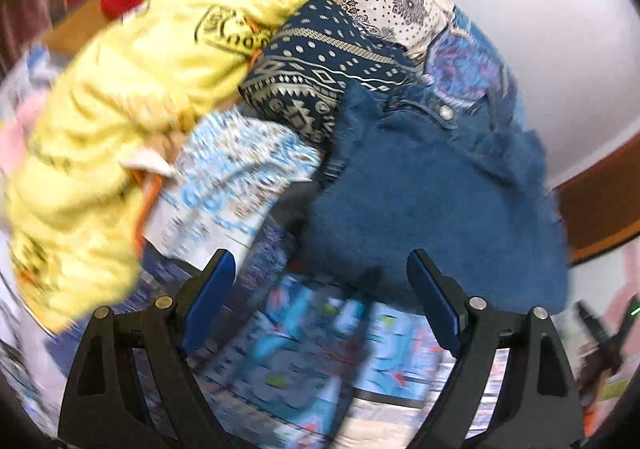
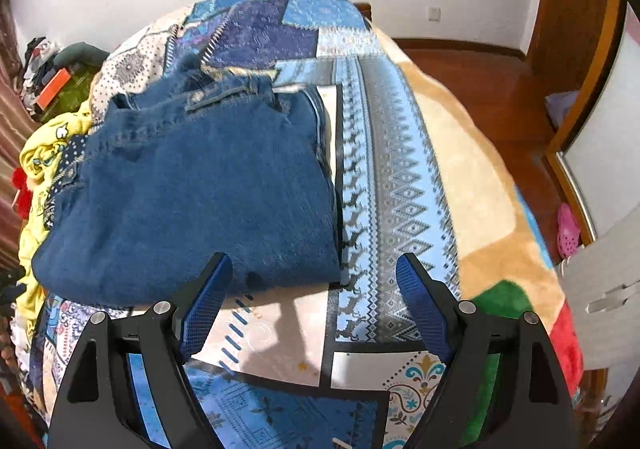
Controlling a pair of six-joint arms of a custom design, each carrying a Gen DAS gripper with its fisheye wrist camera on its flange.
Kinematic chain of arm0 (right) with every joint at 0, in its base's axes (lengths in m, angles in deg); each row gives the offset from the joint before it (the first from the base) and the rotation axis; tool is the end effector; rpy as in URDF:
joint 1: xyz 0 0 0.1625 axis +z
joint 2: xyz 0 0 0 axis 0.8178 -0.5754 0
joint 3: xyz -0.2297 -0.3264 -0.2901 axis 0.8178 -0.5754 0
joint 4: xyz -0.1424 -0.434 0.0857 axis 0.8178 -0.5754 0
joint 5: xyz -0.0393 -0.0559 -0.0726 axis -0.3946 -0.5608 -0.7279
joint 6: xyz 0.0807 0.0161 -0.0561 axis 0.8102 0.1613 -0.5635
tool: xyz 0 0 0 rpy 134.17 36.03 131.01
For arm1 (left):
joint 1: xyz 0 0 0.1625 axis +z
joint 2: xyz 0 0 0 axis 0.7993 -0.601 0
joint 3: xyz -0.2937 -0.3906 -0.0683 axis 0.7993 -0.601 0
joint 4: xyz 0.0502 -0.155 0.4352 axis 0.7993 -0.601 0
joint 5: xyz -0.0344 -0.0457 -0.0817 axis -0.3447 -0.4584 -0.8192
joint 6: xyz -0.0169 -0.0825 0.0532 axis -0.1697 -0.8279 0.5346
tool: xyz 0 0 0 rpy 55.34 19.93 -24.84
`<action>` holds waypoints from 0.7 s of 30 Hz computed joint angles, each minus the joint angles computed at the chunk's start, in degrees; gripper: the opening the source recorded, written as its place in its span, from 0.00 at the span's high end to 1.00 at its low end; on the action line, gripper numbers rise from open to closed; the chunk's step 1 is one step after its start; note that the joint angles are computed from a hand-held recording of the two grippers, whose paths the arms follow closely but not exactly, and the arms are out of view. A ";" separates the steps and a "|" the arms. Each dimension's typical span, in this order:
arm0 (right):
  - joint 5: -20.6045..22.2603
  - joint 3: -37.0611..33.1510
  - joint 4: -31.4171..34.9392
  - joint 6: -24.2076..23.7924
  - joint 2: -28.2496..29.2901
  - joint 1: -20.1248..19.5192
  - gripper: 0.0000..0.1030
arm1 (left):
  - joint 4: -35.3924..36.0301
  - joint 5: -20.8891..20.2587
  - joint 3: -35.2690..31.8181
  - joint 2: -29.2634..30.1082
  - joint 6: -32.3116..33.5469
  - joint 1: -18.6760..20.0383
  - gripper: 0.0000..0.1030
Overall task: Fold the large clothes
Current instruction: 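Open both tools and lift them off the folded jacket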
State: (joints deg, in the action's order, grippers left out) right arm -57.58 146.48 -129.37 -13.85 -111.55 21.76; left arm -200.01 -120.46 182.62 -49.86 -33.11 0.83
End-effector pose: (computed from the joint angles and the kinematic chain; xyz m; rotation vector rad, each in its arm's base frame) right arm -0.0619 -0.6693 0.4724 0.1536 -2.3633 0.7861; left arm -0.2770 -0.7105 0.0726 -0.2496 2.6322 -0.8017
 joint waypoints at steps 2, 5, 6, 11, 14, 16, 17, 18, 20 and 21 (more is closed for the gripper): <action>0.70 0.11 -0.80 -0.65 -0.15 0.56 0.21 | -3.91 -3.95 0.73 0.16 -1.38 0.45 0.15; 2.25 0.10 -1.51 -1.63 0.08 1.47 0.21 | -7.60 -10.06 0.87 1.12 -2.35 1.01 0.15; 2.67 0.13 -1.69 -2.02 0.27 1.80 0.21 | -8.68 -12.45 0.59 1.73 -2.51 1.41 0.15; 4.12 -0.34 -1.20 -3.05 1.84 3.07 0.20 | -10.77 -19.57 -1.24 4.98 -5.19 3.16 0.15; 4.03 -0.61 -0.89 -3.65 3.10 3.54 0.20 | -11.34 -22.34 -2.92 6.86 -6.37 4.24 0.15; 3.20 -0.48 -1.12 -4.48 3.77 3.89 0.20 | -13.14 -24.21 -3.57 7.66 -6.18 4.83 0.15; 2.87 -0.44 -1.13 -4.96 4.09 3.97 0.20 | -14.46 -25.27 -4.13 8.29 -5.78 5.20 0.15; 2.65 -0.42 -1.00 -5.25 4.36 4.00 0.20 | -15.47 -25.60 -4.45 8.69 -5.38 5.36 0.16; 2.10 -0.38 -0.52 -5.28 4.69 4.00 0.20 | -16.31 -24.63 -5.80 9.56 -4.25 5.55 0.24; 1.91 -0.43 -0.19 -5.18 4.80 3.96 0.20 | -15.56 -23.58 -7.02 10.16 -3.95 5.60 0.26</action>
